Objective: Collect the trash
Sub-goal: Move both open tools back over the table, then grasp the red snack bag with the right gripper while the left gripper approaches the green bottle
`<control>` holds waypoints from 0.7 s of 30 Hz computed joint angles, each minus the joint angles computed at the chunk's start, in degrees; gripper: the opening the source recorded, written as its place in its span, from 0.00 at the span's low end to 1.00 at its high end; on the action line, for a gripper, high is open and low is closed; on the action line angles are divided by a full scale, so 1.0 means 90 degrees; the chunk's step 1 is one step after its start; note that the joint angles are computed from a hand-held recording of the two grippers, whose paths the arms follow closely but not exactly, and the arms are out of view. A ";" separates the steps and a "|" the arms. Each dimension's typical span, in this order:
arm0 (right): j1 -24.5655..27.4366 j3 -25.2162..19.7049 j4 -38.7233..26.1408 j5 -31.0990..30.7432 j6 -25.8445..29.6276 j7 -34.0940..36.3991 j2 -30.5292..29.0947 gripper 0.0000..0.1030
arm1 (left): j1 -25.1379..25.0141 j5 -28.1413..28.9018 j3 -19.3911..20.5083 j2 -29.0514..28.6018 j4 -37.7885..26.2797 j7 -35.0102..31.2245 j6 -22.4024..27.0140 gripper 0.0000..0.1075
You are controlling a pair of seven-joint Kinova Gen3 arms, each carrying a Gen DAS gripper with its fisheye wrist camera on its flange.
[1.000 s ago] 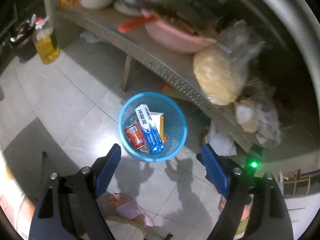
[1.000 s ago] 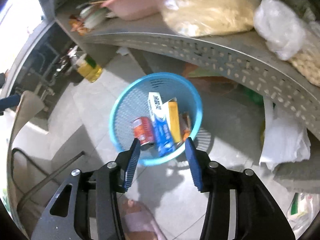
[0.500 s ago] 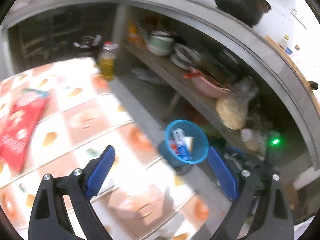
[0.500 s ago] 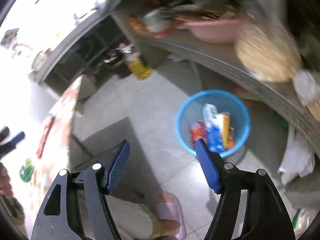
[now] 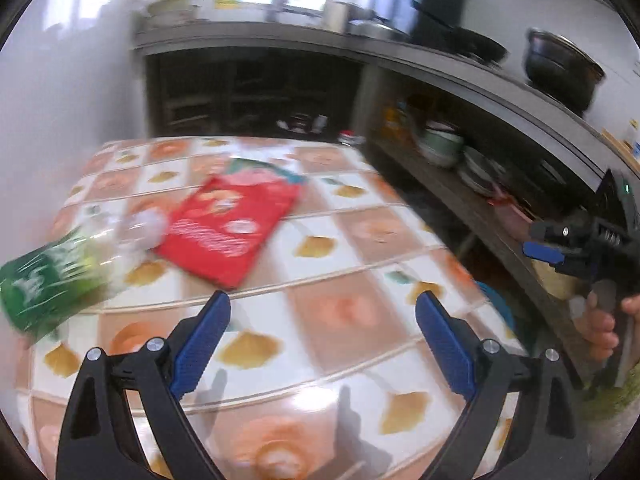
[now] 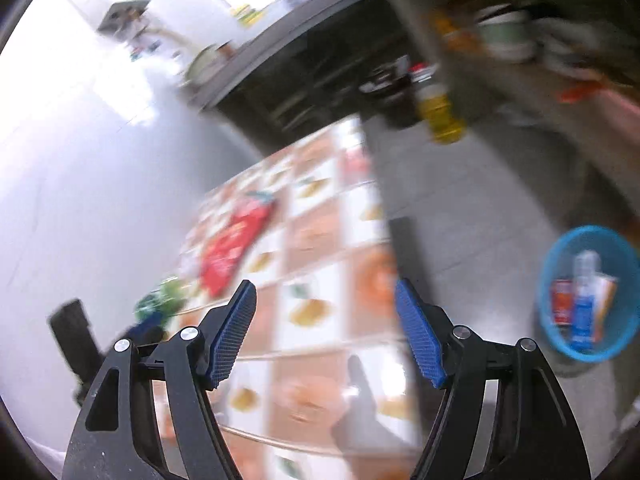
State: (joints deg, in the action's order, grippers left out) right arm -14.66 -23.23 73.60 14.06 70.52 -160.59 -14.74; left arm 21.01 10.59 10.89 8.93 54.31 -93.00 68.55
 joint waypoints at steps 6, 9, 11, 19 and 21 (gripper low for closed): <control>-0.0449 0.0829 -0.0812 -0.0819 -0.0700 0.1002 0.1412 0.67 | -0.0541 0.0296 -0.0238 -0.0476 0.0806 -0.0252 -0.0616 0.85; -0.0599 0.1169 -0.1377 -0.1058 -0.0595 0.1139 0.2104 0.67 | -0.0781 0.0485 -0.0327 -0.0577 0.0986 -0.0318 -0.0643 0.85; -0.0664 0.1379 -0.1648 -0.1159 -0.0504 0.1207 0.2445 0.67 | -0.0881 0.0536 -0.0352 -0.0618 0.1044 -0.0350 -0.0652 0.85; -0.0598 0.1954 -0.1711 -0.1972 -0.0759 0.0927 0.2981 0.64 | -0.1034 0.0249 -0.0404 -0.0674 0.1080 -0.0375 -0.0776 0.85; -0.0601 0.2001 -0.1647 -0.1998 -0.0945 0.0864 0.3006 0.62 | -0.1090 0.0279 -0.0423 -0.0625 0.1031 -0.0375 -0.0706 0.85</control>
State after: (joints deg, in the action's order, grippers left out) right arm -20.06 -5.23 58.78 -3.92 62.02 -152.82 12.31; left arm 11.20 13.11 7.08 3.31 63.59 -96.37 62.20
